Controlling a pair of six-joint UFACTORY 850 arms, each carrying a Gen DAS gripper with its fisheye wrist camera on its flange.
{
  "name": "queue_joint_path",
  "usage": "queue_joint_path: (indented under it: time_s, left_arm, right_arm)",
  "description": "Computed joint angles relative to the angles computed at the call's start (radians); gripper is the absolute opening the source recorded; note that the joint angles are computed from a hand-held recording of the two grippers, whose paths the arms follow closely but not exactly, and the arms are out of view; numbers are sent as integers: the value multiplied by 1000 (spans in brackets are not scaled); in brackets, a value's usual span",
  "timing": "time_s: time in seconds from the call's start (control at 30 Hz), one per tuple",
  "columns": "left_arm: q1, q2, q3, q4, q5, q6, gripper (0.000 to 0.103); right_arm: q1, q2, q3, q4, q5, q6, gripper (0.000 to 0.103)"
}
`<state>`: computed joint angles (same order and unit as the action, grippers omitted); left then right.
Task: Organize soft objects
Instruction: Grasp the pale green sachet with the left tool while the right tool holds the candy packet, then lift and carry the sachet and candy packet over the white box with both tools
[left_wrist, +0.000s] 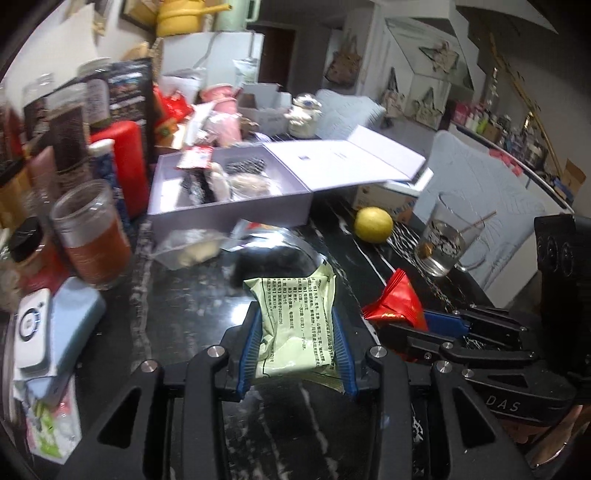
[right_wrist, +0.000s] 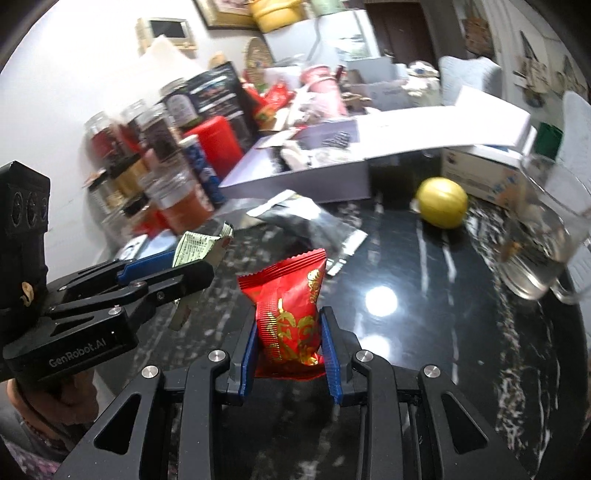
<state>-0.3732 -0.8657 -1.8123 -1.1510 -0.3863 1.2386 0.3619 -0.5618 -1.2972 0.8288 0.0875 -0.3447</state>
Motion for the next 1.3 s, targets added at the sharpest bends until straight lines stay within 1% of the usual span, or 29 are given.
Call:
queue_joint_path:
  time_s: [0.1,0.13,0.2,0.33,0.43,0.53,0.67,0.73,0.8,0.87,0.9,0.97,1.07,1.13,1.23,1.27,1.3]
  left_arm:
    - [14,26,31,-90,17,75,37]
    - [18,31,37,-117,18,98,37]
    - [26,40,47,-176,23,150,37]
    - [40,47,43,-257,18,218,37]
    - [46,44,25,-298,15,252,37]
    - [51,38,1,-336,10,286,37]
    - [56,22,-44,-381,1,324,37]
    - [56,11,-72,-386,-4,323,37]
    - [56,-4,-109,-385,-10,314,37]
    - [55,-18,-142,-386,-8,313,37]
    - [55,-27,-161,-387,-7,313,37]
    - [53,-52,-214,-368,-6,292,37]
    - [51,-103,-309,-325,-5,246,37]
    - [49,-144,-385,-264,-6,180,37]
    - [46,-231,-542,-124,-16,27,37]
    - [45,-269,-611,-64,-22,-39,37]
    - [44,-315,-694,8,-33,-119,37]
  right_arm:
    - [8,-10,-27,-83,-9,65,30]
    - [10,-11,-33,-85,-10,63,30]
    - [15,-19,-56,-37,-13,2,30]
    - [23,-24,-87,-34,-11,-25,30]
    - [26,-30,-117,79,-8,-153,30]
    - [24,-37,-145,103,-9,-197,30]
    - [22,-51,-195,277,-7,-400,30]
    - [17,-60,-221,296,-12,-433,30]
    - [12,-68,-248,377,-16,-527,30]
    - [7,-73,-266,410,-15,-572,30]
    - [3,-78,-283,456,-15,-624,30]
    - [-4,-86,-302,489,-16,-667,30]
    - [-16,-104,-348,658,-16,-854,30]
    - [-23,-119,-378,747,-9,-958,30]
    - [-40,-150,-433,912,-14,-1137,30]
    - [-44,-155,-441,942,-17,-1170,30]
    - [-50,-167,-462,1008,-18,-1237,30]
